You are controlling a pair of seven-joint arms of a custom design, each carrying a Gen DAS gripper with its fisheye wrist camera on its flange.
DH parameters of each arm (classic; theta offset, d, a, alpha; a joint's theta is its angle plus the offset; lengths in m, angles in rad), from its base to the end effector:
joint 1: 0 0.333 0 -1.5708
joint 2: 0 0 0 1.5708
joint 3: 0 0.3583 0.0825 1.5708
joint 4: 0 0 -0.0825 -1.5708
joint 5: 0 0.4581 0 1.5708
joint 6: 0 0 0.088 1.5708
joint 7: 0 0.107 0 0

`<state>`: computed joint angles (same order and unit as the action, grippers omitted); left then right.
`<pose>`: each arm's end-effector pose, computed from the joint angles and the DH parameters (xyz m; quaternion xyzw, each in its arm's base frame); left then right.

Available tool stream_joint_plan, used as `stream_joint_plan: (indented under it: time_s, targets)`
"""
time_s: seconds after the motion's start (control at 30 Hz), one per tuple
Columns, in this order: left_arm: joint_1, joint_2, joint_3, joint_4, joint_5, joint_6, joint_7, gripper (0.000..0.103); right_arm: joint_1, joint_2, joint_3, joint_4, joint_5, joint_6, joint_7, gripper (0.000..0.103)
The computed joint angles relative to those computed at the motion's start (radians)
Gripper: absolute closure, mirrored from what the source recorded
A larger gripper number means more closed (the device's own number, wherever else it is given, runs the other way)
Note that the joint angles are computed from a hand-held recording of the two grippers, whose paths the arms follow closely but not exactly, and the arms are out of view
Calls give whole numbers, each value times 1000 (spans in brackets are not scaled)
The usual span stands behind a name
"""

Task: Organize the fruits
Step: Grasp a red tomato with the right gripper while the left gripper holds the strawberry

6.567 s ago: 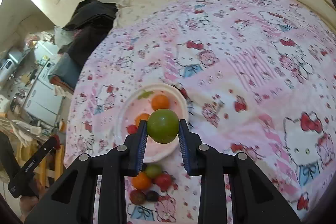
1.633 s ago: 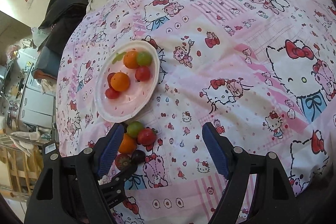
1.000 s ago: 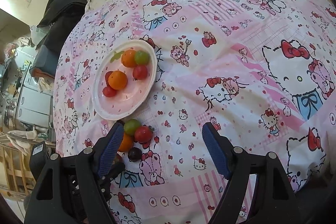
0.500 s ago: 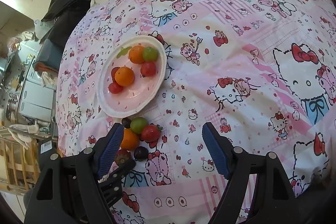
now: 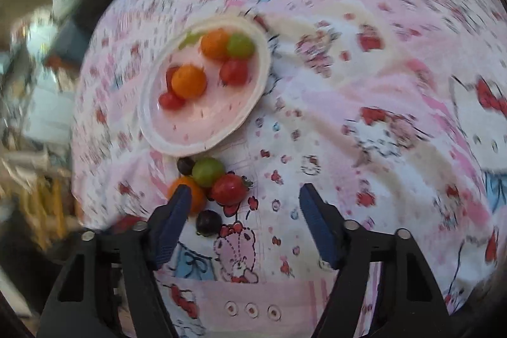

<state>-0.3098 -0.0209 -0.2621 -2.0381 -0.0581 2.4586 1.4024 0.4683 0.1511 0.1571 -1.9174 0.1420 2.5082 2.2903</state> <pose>0.5454 -0.3521 0.5100 -0.5521 0.8044 -0.2081 0.0697 0.5726 0.4066 0.4704 -0.6176 0.7529 0.0398 0.2238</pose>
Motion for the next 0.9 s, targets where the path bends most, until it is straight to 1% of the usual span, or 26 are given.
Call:
stream_joint_plan:
  time_s: [0.13,0.23,0.37,0.43,0.47,0.5,0.6,0.77,0.9]
  targets:
    - [13,-19,8,-12,47,24,-73,73,16,74,5,84,-35,-76,-31,40]
    - [21,-20,11,-14,76,16,-113,73,42,115,-5,137,-106,-125,-18,42]
    - [30,-17,14,-17,97,1,-154,73,59,141,-11,172,-150,-154,-17,45]
    - [32,-16,15,-20,103,-1,-164,73,60,145,-12,179,-158,-160,-24,52]
    - [33,-16,16,-21,102,-3,-169,73,60,145,-12,178,-159,-163,-27,57]
    - [34,-20,16,-23,100,-6,-171,73,58,140,-12,169,-157,-157,-31,60]
    - [35,-20,16,-25,99,-2,-179,73,52,127,-9,148,-142,-136,-44,62]
    - [34,-23,10,-33,164,20,-215,73,45,81,-6,94,-120,-88,-41,63]
    - [37,-15,10,-29,209,20,-248,73,35,36,-5,42,-99,-44,-29,63]
